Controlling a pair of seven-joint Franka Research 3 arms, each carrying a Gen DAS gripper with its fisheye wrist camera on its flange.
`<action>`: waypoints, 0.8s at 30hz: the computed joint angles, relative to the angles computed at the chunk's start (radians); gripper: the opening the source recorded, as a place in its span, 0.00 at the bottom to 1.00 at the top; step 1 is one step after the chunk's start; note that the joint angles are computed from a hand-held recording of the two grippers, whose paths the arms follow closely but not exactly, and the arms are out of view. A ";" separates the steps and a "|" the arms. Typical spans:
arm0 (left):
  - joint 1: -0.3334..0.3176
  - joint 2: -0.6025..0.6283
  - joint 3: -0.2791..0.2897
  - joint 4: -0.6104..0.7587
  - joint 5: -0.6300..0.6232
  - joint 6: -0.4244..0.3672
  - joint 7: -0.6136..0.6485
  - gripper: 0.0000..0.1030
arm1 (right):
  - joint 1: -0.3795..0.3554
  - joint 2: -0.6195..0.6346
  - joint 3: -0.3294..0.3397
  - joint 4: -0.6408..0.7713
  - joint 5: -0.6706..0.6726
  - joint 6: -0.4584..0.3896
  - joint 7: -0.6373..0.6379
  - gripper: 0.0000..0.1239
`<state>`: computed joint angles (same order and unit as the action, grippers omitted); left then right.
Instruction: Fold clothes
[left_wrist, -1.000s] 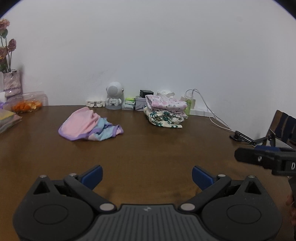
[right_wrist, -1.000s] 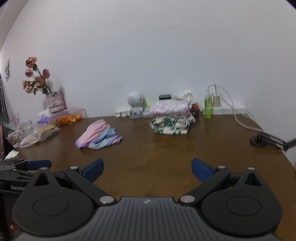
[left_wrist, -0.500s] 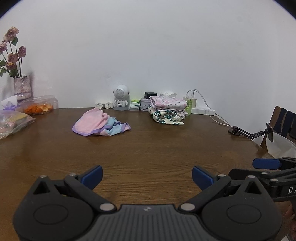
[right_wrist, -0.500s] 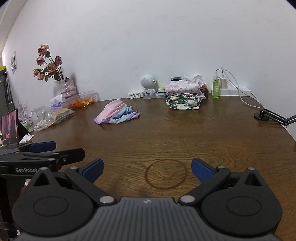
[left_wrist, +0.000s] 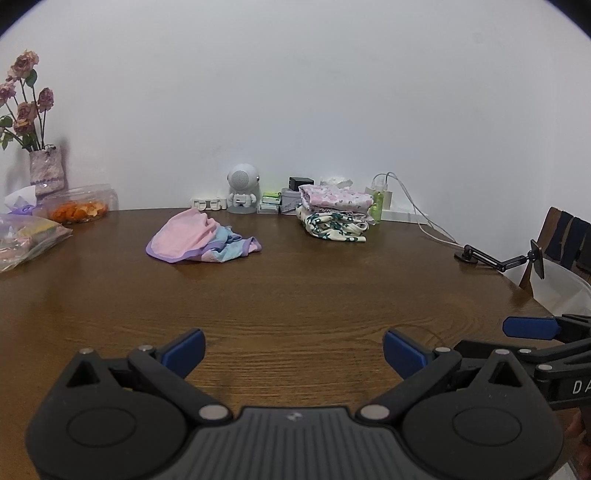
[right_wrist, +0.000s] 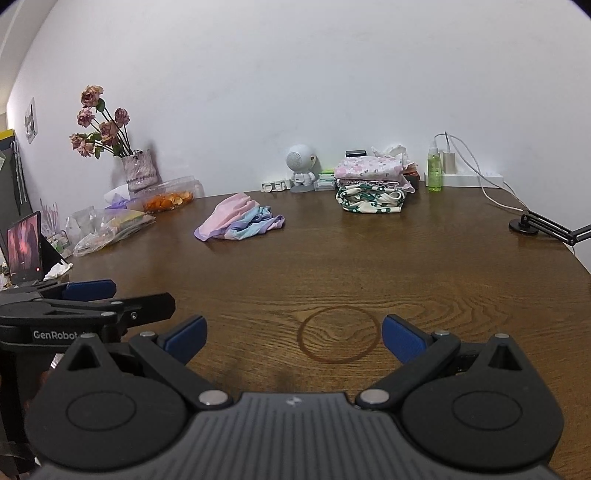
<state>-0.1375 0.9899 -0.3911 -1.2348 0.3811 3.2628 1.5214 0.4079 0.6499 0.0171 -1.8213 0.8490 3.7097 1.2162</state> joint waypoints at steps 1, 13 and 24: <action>-0.004 -0.002 0.007 -0.001 -0.002 0.000 -0.002 1.00 | 0.000 0.000 0.001 0.000 -0.001 -0.001 0.000 0.83; -0.007 -0.003 0.008 -0.001 -0.005 -0.019 0.001 1.00 | 0.004 0.002 0.000 -0.003 0.011 -0.002 -0.001 0.83; -0.005 -0.003 0.002 -0.005 -0.021 -0.021 0.022 1.00 | 0.012 0.008 -0.005 0.008 0.034 -0.012 -0.016 0.83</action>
